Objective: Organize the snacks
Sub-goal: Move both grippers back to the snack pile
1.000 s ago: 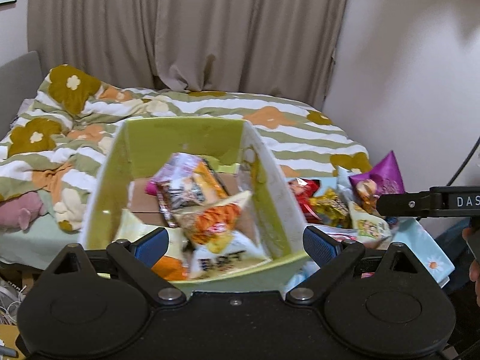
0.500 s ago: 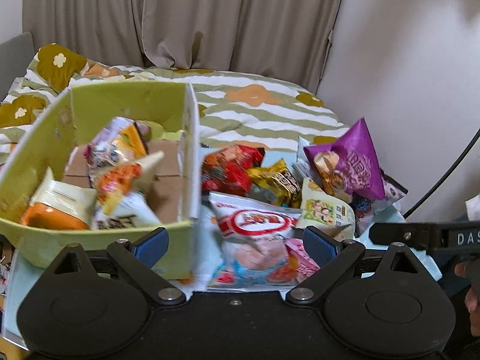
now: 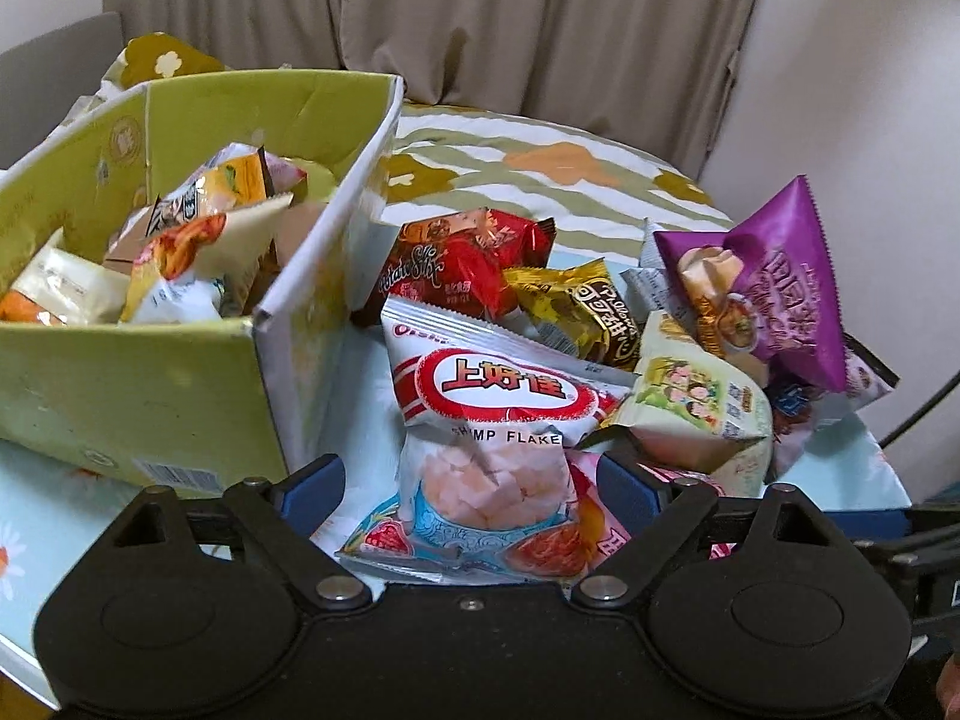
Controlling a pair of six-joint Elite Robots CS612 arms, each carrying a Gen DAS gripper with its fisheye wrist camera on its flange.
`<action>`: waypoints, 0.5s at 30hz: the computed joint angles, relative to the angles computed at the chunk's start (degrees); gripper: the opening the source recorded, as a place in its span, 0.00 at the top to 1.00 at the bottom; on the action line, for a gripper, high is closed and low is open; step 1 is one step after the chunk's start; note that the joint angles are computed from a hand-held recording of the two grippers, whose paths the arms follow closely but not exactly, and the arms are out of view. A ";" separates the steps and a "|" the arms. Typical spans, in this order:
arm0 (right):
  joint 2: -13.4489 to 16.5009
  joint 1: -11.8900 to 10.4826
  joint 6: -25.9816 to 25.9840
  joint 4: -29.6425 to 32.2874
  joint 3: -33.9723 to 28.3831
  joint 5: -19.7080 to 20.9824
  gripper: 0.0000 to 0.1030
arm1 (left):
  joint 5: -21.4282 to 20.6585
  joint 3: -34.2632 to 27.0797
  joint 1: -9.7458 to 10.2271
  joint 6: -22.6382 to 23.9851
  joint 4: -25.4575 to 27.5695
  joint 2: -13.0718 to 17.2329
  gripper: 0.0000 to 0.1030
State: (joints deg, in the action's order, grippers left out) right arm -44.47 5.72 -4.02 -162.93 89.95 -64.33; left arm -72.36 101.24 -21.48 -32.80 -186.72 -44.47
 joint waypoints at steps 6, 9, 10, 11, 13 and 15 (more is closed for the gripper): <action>1.66 -0.22 -0.40 1.82 -1.42 2.18 0.00 | 2.03 -1.42 -0.29 -1.15 -0.46 1.69 0.25; 2.33 -0.26 -0.78 2.49 -2.02 2.89 0.00 | 2.16 -1.94 -0.12 -2.41 -0.38 2.16 0.27; 2.54 -0.31 -0.63 2.76 -2.25 3.33 0.00 | 1.87 -2.21 -0.02 -2.56 0.39 2.25 0.29; 2.74 -0.36 -0.43 3.13 -2.51 3.64 0.00 | 1.48 -2.51 0.09 -2.61 1.30 2.34 0.29; 3.09 -0.40 -0.37 4.10 -3.05 4.09 0.00 | 0.86 -2.96 0.24 -2.97 3.15 2.52 0.29; 3.35 -0.51 0.25 5.06 -3.44 5.04 0.00 | 1.09 -2.98 0.17 -2.73 3.75 2.56 0.30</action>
